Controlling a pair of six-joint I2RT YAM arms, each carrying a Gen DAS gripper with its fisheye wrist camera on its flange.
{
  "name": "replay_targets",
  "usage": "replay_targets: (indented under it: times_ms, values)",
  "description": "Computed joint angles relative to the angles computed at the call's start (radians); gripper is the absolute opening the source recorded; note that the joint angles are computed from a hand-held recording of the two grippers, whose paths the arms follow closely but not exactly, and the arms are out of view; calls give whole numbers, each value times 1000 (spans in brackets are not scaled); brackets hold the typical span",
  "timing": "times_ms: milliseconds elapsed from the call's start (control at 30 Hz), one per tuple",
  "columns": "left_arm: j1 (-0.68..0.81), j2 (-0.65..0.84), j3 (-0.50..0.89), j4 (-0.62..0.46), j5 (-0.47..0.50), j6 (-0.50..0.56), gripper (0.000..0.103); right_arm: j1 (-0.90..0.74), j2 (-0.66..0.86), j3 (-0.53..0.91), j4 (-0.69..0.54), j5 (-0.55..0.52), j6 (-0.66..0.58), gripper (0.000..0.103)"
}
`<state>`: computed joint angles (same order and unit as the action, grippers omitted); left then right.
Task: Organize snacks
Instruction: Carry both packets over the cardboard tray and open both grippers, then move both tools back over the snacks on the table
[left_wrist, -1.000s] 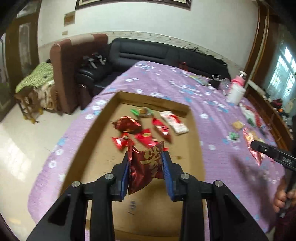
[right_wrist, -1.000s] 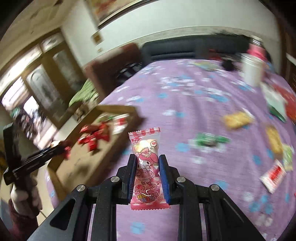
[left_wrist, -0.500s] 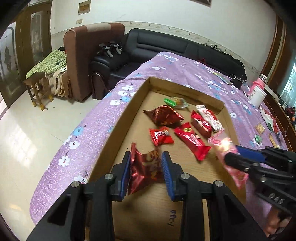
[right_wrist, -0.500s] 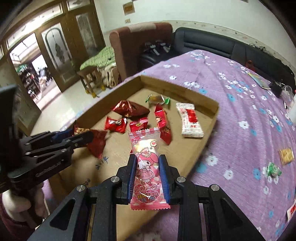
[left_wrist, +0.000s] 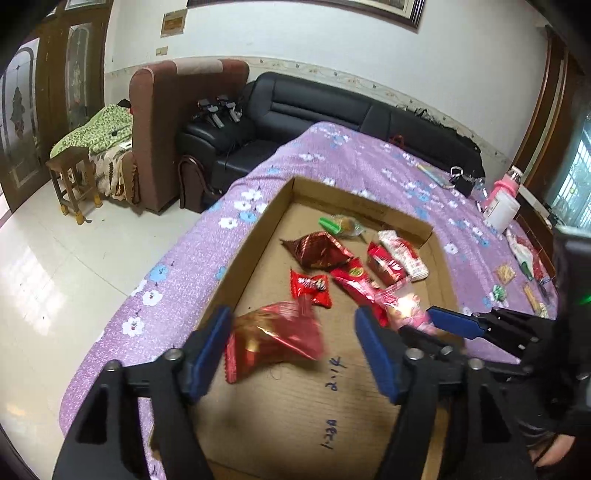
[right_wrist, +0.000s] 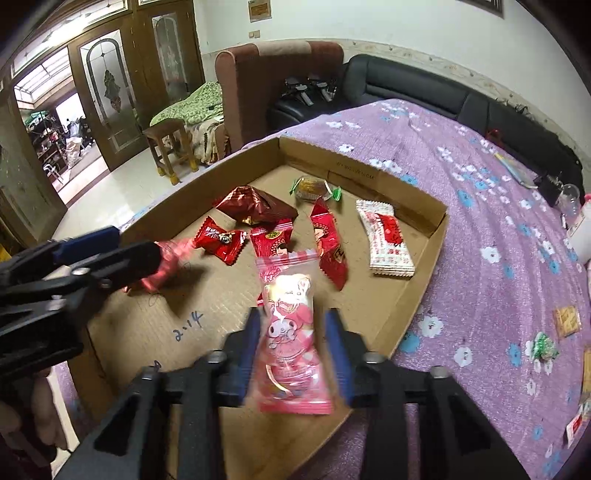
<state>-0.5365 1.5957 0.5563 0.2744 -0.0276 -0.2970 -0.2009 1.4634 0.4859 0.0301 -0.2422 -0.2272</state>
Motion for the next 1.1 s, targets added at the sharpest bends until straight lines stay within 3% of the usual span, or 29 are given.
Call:
replay_targets:
  times_ms: [233, 567, 833, 1100]
  values:
    - [-43, -177, -63, -58, -59, -44, 75, -19, -176, -78, -4, 23, -32, 55]
    - [-237, -338, -98, -168, -217, -129, 79, -246, -451, -157, -127, -97, -139, 63]
    - [-438, -317, -45, -235, -347, -175, 80, -527, -529, -167, -220, -261, -290, 67]
    - [-581, -226, 45, -270, -427, -206, 80, -854, -513, -137, -288, -442, -475, 71]
